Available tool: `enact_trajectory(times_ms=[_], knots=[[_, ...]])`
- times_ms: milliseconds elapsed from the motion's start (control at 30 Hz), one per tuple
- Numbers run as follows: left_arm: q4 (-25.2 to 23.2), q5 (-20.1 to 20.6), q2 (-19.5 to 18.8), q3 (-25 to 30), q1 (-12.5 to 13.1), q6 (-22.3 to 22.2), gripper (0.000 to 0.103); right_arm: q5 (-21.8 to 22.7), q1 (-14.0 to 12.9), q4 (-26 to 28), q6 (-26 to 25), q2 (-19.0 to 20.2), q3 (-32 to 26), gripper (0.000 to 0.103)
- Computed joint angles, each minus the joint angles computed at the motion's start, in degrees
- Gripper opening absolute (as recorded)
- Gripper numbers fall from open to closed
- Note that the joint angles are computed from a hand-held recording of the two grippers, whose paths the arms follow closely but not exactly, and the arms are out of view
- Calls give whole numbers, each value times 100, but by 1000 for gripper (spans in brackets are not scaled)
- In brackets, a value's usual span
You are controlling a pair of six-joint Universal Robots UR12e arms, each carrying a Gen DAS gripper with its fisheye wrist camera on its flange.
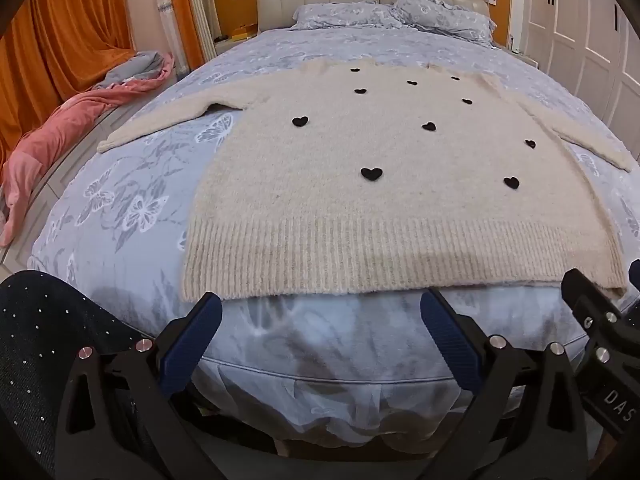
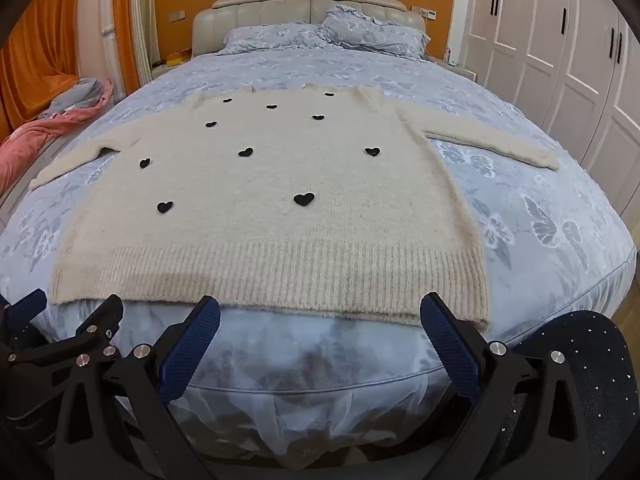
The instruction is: Fold small clothes
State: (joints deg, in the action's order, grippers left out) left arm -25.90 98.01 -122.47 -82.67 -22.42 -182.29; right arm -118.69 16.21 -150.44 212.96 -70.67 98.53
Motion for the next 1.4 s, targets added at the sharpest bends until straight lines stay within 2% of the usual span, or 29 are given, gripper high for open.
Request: enact_trajectory(times_ms=[233,267,433,1400], knots=[[-153,79,-20,68,15,-84,97,-39,14,102,-9,9,-35,98],[-25,-16,31,11,-2,-12,97,-57,22,125,-13,16,-48,98],[15,10,31,-8,-5,5,97,-75,31,137,-21,28,-61,98],[11,30,97,11,-18,38,97,-141,66,126,-11,-41,6,98]])
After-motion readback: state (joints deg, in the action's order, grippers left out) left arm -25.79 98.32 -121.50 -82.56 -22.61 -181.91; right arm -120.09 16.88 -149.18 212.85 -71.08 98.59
